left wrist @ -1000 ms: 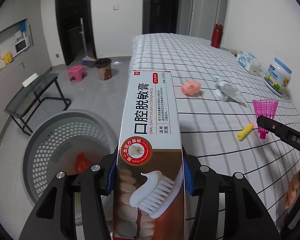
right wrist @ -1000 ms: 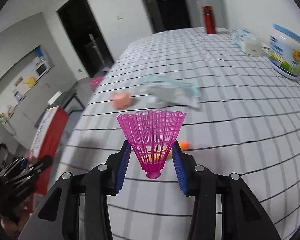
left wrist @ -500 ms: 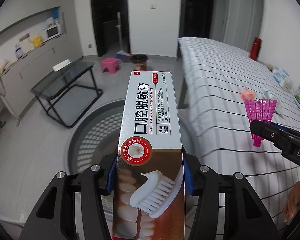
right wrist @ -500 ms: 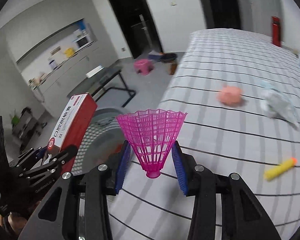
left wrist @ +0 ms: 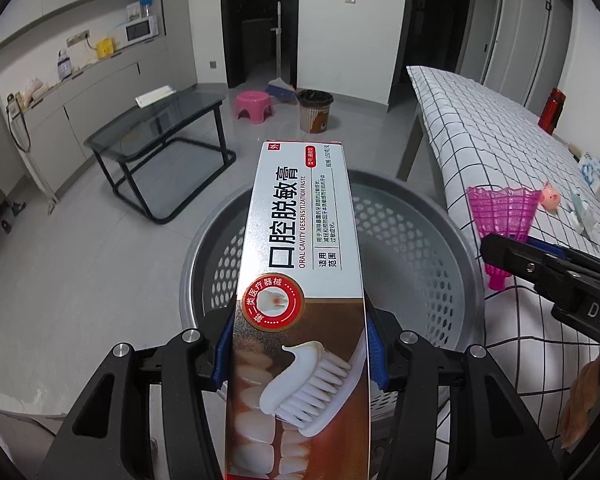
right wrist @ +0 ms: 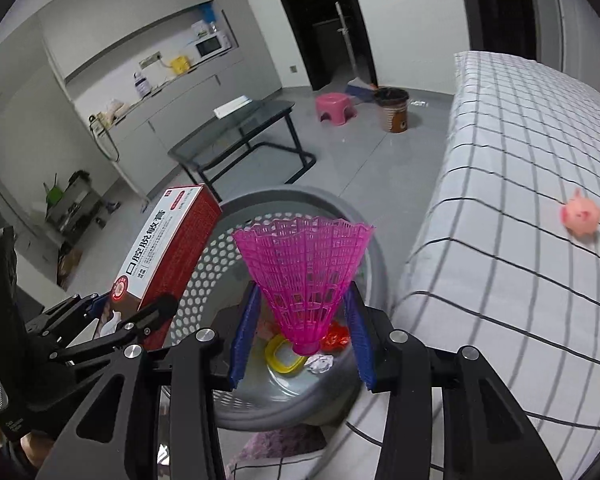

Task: Collect trash
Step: 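Carry the box in the left tool and shuttlecock in the right tool over the gray basket, then open the left tool dropping the box while the right tool drops the shuttlecock into the basket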

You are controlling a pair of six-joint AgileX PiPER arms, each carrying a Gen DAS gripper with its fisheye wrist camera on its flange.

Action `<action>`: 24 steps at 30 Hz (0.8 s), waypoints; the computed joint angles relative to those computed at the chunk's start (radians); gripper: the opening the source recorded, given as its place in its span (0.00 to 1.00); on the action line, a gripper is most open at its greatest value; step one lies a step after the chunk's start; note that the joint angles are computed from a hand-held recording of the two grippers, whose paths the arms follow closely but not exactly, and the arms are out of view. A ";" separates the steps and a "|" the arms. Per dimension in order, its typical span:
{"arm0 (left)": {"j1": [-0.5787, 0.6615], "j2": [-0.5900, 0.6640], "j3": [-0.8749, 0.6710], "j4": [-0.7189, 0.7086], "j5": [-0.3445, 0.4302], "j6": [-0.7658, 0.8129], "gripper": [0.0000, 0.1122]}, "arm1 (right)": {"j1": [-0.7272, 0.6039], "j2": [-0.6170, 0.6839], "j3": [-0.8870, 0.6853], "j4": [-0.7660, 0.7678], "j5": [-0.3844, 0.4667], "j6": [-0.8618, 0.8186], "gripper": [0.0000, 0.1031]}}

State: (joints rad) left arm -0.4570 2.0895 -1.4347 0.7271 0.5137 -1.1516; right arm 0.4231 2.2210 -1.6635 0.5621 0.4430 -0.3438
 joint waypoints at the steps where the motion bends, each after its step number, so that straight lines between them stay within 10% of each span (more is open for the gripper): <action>1: 0.004 0.003 0.000 -0.010 -0.006 0.006 0.45 | 0.005 0.007 -0.013 -0.013 0.007 0.014 0.40; 24: 0.032 0.027 0.022 -0.089 -0.044 0.044 0.45 | 0.033 0.100 -0.125 -0.086 0.082 0.073 0.42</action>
